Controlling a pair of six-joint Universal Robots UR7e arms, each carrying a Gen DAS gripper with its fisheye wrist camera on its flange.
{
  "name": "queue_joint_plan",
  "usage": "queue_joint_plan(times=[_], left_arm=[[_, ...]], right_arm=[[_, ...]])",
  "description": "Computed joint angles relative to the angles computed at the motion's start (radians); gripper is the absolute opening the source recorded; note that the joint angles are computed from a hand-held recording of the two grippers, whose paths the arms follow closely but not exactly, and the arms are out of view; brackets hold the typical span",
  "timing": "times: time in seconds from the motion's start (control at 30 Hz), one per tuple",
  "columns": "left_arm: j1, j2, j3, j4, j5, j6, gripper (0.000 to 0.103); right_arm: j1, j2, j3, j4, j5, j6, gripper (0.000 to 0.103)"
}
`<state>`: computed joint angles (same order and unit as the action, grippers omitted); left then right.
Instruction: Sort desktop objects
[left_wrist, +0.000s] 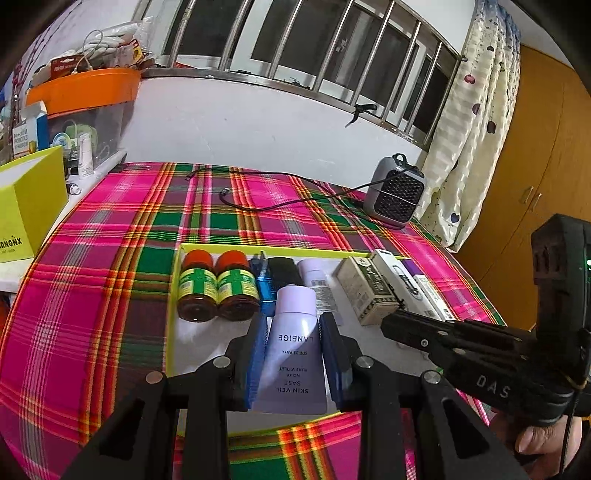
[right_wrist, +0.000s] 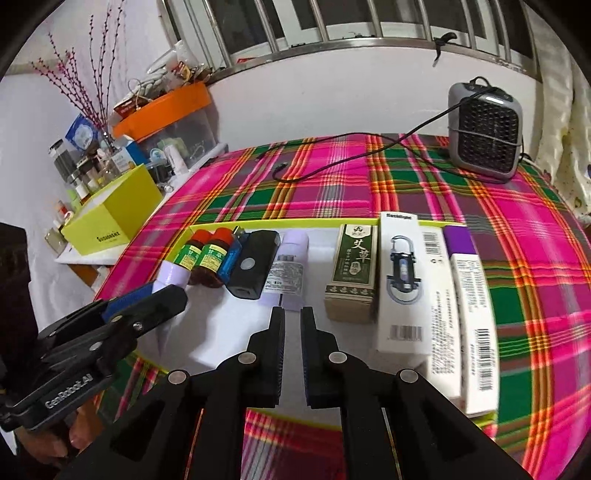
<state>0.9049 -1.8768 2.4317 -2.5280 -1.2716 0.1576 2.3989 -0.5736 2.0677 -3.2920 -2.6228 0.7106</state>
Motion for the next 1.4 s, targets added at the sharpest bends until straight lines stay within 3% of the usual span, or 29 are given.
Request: queue_joint_plan(times=[0.27,0.57,1.4], left_arm=[[-0.063,-0.004,0.008,0.042,0.029,-0.05,0.03],[-0.09,0.048,-0.005,0.06,0.021,-0.108,0.03],[-0.059,0.3,-0.085,-0.038,-0.015,-0.224,0.03]], right_arm=[[0.029,-0.012,0.019,0.009,-0.021,0.015,0.014],[0.058,-0.036,0.061,-0.009,-0.052,0.048,0.014],[0.084,-0.074,0.115,-0.035,-0.093,0.076,0.015]])
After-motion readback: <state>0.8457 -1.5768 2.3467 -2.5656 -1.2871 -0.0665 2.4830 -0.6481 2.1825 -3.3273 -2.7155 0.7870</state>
